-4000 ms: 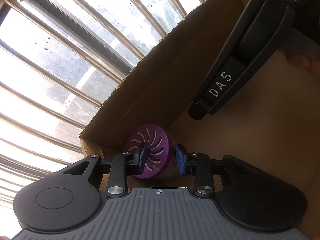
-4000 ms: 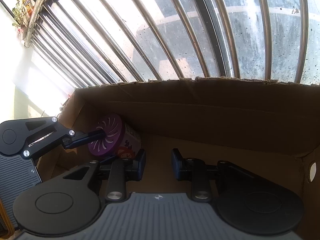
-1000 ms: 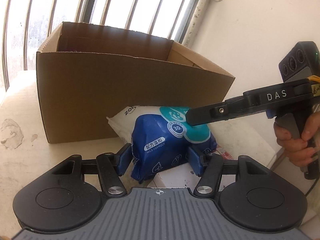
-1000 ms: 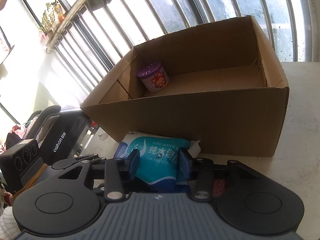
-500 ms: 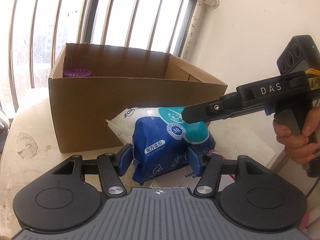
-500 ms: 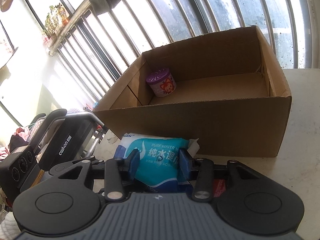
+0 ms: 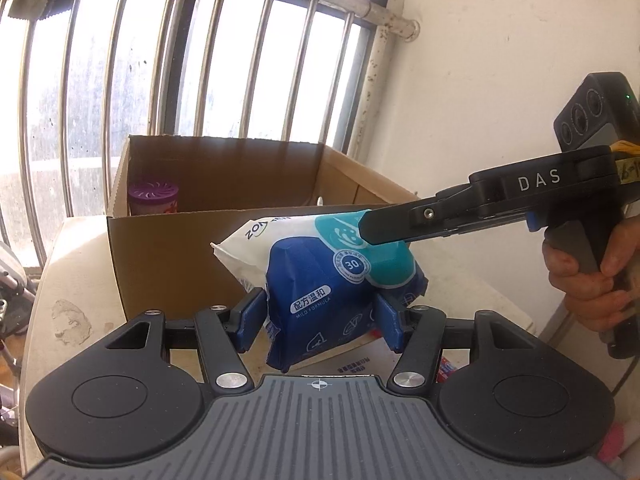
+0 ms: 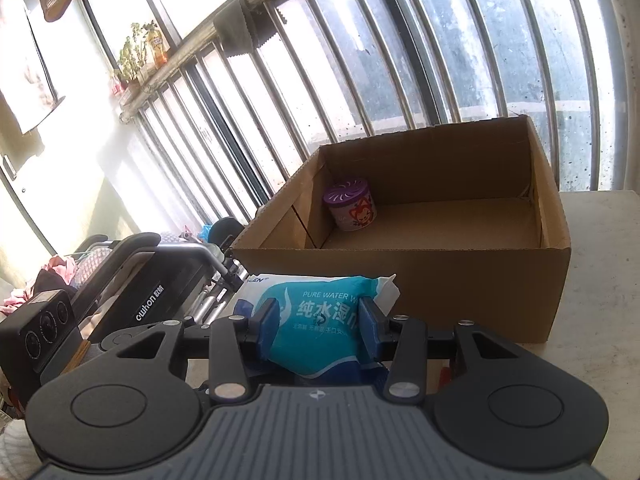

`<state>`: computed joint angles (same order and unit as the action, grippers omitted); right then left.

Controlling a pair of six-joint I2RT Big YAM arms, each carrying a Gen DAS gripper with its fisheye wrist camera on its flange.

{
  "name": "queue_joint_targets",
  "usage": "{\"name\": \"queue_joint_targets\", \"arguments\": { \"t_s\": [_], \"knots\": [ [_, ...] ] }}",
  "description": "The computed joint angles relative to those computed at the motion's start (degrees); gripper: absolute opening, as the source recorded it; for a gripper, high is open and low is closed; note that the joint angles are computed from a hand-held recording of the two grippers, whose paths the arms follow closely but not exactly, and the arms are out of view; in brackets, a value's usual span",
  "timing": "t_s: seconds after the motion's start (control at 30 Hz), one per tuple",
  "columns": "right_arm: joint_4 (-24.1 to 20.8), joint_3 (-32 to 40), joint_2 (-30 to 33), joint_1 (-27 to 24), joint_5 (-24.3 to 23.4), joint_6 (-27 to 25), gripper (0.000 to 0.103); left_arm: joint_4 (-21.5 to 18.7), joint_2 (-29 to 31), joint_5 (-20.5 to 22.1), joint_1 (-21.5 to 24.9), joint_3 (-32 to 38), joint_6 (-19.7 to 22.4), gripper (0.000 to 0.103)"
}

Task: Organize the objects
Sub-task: 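Lift the wet-wipes pack with the left tool and carry it over the box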

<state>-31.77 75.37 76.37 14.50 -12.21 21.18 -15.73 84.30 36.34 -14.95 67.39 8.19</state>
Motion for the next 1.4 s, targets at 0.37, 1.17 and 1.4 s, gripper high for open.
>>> {"name": "queue_joint_targets", "arguments": {
  "t_s": [0.37, 1.17, 1.4],
  "knots": [
    [2.27, -1.72, -2.91, 0.67, 1.96, 1.5, 0.047, 1.62, -1.72, -1.05, -1.1, -0.6, 0.38, 0.058],
    [3.72, 4.72, -0.73, -0.14, 6.08, -2.22, 0.047, 0.22, 3.29, -3.64, -3.61, 9.45, -2.05, 0.056],
    [2.56, 11.53, 7.03, -3.82, 4.52, 0.53, 0.047, -9.43, 12.82, -4.93, -4.79, 23.72, 1.39, 0.056]
  ]
}}
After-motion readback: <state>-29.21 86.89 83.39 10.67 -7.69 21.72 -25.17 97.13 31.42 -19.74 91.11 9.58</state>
